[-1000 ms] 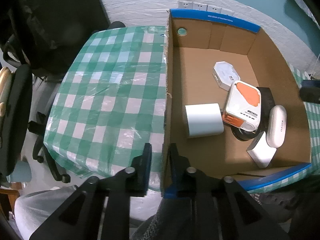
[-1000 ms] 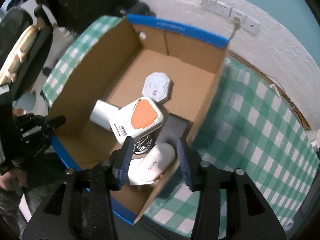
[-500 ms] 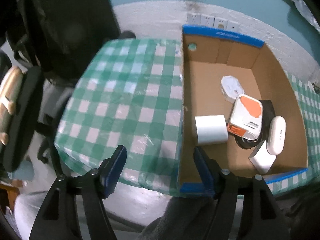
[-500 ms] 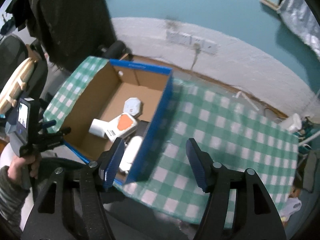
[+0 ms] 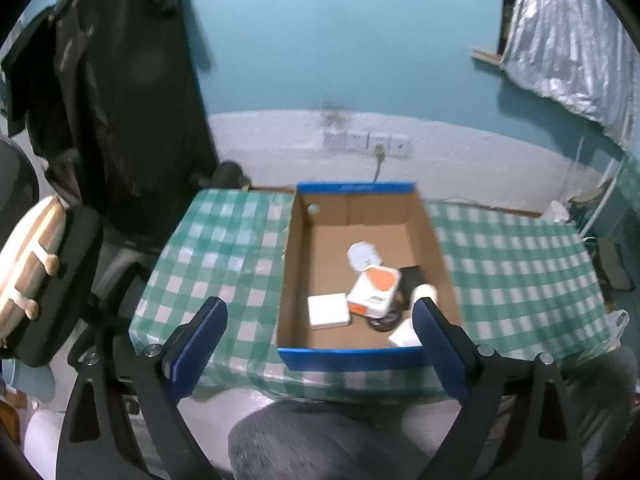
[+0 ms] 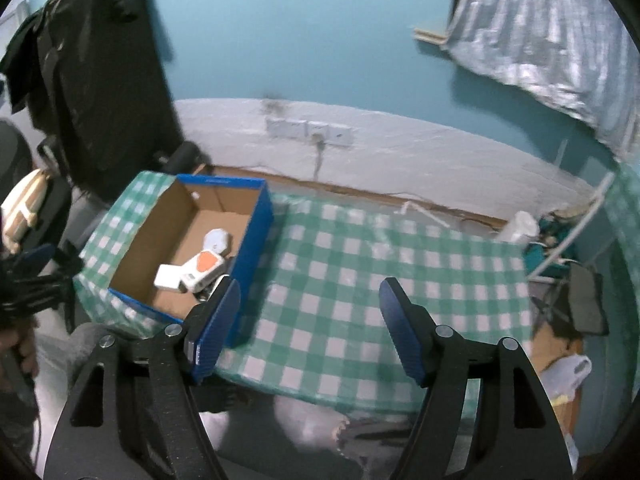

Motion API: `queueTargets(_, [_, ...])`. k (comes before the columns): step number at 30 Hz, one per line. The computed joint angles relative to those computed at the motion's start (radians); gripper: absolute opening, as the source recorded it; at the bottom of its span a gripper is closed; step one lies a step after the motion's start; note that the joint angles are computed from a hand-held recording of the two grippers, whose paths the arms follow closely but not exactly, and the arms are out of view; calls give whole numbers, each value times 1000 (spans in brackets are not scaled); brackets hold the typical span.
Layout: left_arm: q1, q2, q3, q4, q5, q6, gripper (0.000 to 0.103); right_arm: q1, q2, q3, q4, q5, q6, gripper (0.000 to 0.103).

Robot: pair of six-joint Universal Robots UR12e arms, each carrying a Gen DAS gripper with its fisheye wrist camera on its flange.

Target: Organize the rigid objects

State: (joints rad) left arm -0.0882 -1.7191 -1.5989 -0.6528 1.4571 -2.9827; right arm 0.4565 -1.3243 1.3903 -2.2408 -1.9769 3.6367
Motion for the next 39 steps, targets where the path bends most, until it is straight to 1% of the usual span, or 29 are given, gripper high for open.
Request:
queueTargets(1, [-2, 12, -8, 10, -11, 0, 97, 6, -15, 15, -9, -18, 11, 72])
queueTargets(3, [-6, 37, -26, 38, -33, -2, 102, 14, -38, 36, -13, -45, 31, 72])
queueTargets(7, [-25, 74, -47, 72, -40, 35, 102, 34, -78, 70, -22, -98, 68, 72])
queueTargets(9, [-35, 91, -55, 85, -39, 40, 102, 42, -90, 76, -17, -118, 84, 72])
queueTargets(11, [-37, 107, -61, 85, -69, 48, 102, 49, -105, 88, -25, -126, 98, 72])
queueTargets(15, [-47, 133, -71, 106, -62, 36, 102, 64, -123, 108, -59, -159, 132, 72])
queueTargets(19, [-44, 158, -83, 102, -94, 13, 102, 73, -136, 119, -87, -166, 134, 72])
queueTargets(21, [-43, 164, -85, 98, -102, 14, 102, 74, -138, 120, -88, -173, 137, 72])
queueTargets(24, [-48, 171, -89, 103, -85, 20, 102, 78, -142, 121, -83, -186, 143, 72])
queueTargets(27, [-48, 176, -91, 109, -85, 17, 102, 81, -143, 122, -86, -194, 141, 72])
queueTargets(39, [-50, 177, -90, 104, -91, 17, 102, 88, -146, 122, -75, -205, 153, 72])
